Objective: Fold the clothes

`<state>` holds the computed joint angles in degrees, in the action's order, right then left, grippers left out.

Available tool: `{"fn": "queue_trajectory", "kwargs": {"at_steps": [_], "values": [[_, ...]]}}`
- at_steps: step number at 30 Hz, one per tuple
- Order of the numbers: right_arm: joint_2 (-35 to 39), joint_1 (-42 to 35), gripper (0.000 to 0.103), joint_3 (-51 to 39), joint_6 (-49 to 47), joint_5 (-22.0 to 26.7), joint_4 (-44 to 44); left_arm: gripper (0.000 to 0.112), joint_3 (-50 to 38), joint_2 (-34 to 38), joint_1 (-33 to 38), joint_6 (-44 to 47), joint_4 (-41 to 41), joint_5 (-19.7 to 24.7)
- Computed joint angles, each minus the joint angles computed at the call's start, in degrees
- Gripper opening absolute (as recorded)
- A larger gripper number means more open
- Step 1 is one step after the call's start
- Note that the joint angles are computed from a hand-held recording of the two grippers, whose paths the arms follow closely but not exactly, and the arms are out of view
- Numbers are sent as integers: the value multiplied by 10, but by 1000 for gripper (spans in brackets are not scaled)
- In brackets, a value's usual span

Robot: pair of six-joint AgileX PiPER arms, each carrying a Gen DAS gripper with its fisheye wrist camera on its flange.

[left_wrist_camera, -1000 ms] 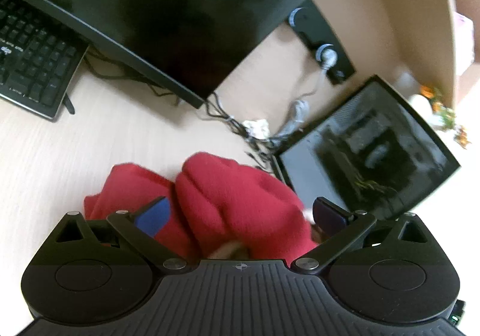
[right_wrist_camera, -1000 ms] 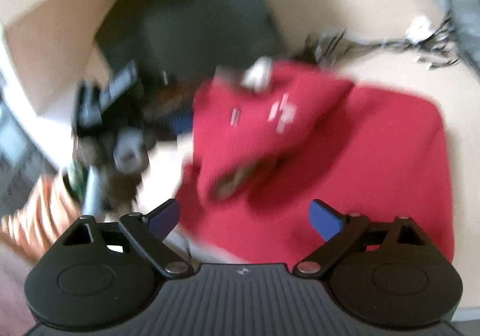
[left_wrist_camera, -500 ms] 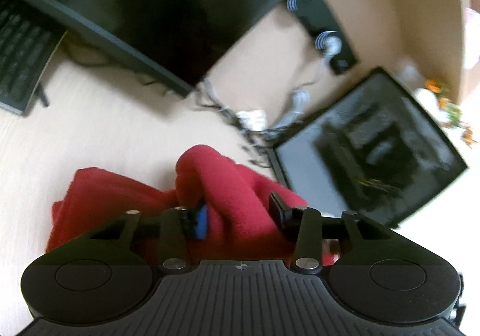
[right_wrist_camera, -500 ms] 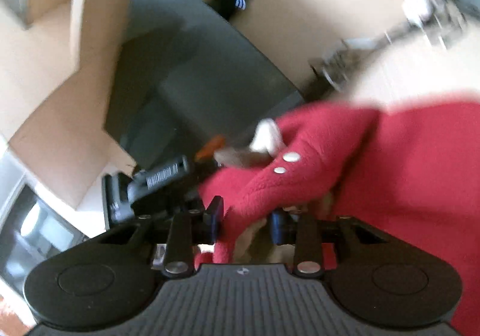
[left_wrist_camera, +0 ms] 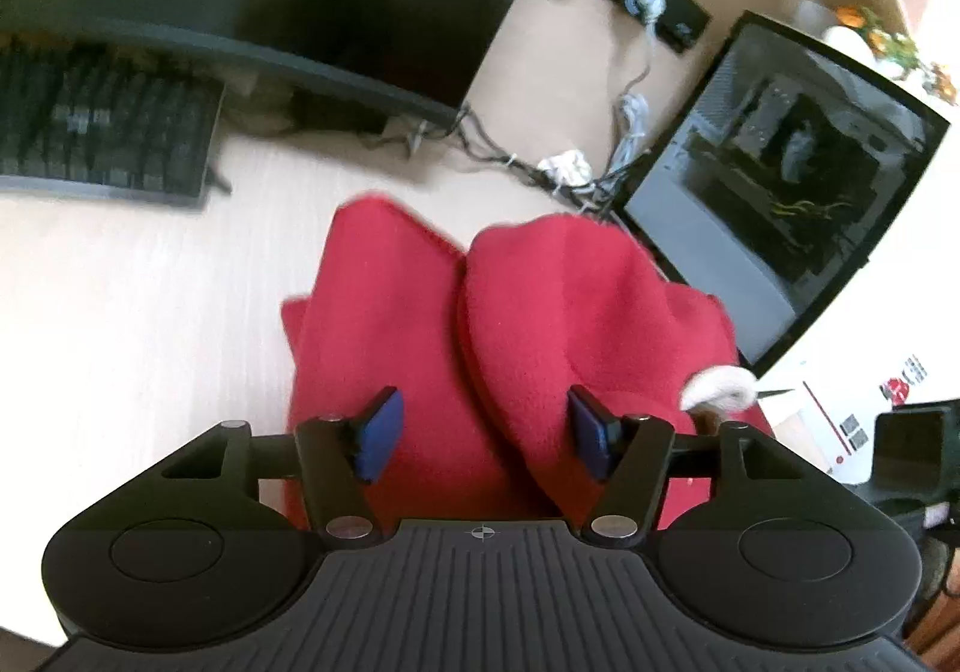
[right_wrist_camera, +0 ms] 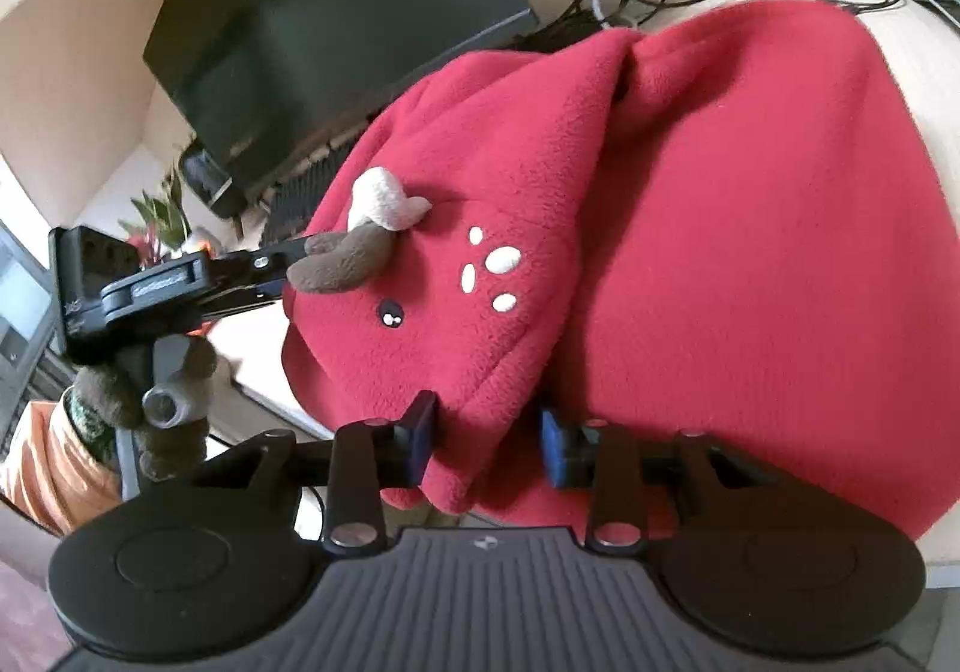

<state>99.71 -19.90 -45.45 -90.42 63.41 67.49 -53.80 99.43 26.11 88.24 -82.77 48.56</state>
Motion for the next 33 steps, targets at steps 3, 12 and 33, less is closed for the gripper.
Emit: {"fn": "queue_trajectory", "kwargs": {"at_steps": [3,12,33], "values": [[-11,-2,36,17,-35,-17,10,63,-14,-17,10,14,-21,45],[-76,9,59,65,-121,-61,68,73,-47,38,-91,6,-58,11],[129,112,80,-230,95,-137,146,83,13,40,-123,121,-164,-56]]}}
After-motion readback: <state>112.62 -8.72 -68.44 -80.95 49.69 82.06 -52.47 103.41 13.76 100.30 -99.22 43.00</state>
